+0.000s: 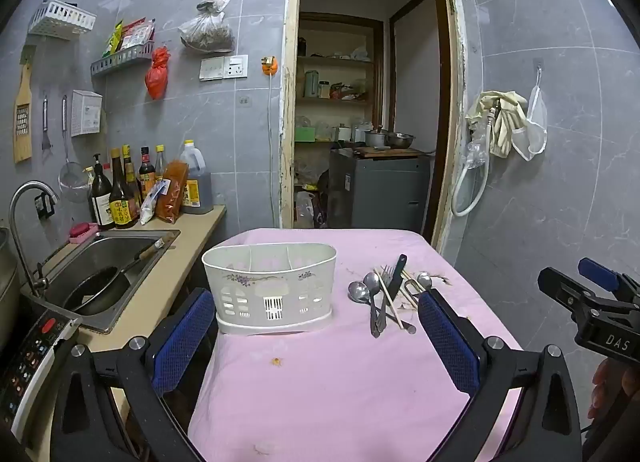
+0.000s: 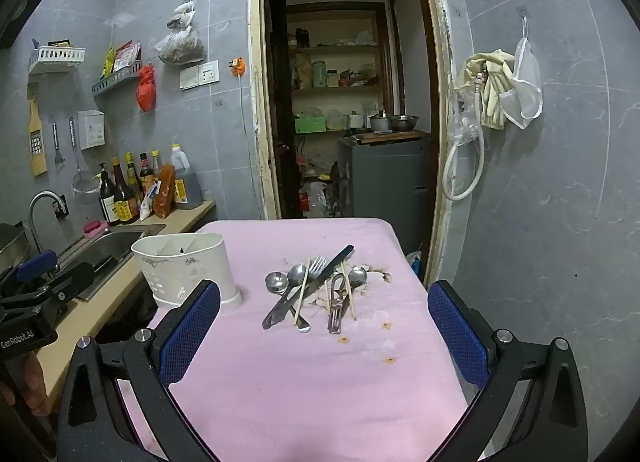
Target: Organize utensils
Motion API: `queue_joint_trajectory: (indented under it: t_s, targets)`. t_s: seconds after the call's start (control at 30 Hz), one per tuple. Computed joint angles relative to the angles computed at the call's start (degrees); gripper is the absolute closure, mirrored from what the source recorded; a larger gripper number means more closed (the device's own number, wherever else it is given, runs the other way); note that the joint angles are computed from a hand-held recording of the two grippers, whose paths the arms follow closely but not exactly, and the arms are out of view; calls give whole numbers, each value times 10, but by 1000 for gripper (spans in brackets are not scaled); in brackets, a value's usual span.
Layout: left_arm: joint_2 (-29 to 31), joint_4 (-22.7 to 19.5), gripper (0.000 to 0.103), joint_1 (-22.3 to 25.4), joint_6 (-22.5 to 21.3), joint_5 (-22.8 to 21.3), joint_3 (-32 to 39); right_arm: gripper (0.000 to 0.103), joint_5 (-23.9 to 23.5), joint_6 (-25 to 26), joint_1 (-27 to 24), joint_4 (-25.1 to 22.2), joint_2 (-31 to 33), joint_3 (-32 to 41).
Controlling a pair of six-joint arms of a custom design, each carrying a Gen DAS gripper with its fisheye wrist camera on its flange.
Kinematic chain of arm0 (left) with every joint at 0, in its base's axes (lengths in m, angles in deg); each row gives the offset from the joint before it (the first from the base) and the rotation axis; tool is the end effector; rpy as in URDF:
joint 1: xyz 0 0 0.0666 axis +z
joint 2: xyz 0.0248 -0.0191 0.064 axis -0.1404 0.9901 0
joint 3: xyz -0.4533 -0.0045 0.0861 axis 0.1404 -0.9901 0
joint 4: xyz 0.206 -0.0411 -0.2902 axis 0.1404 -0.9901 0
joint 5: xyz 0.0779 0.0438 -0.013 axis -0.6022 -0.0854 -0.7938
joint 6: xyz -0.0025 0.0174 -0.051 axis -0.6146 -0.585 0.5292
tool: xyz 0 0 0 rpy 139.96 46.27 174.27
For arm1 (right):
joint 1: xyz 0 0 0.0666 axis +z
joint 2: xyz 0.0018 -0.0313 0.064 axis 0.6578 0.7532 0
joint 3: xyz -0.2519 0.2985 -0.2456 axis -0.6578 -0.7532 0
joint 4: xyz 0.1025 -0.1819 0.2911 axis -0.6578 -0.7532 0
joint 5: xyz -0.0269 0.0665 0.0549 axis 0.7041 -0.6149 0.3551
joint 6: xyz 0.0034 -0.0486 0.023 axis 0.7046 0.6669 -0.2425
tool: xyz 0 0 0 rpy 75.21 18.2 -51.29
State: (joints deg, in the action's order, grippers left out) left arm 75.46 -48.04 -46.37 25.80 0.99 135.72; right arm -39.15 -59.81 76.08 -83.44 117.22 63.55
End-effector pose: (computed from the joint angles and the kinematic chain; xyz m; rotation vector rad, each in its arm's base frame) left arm 0.3539 -0.2583 0.5703 0.0871 1.9543 -0.1090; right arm 0.3593 0.2252 0.5544 0.1236 1.9345 -0.0054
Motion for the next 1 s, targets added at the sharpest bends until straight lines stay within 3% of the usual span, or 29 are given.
queue_joint_trajectory:
  t_s: [1.0]
  targets:
    - [-1, -1, 0, 1, 0, 1, -3, 1, -3, -10, 2, -6, 8, 7]
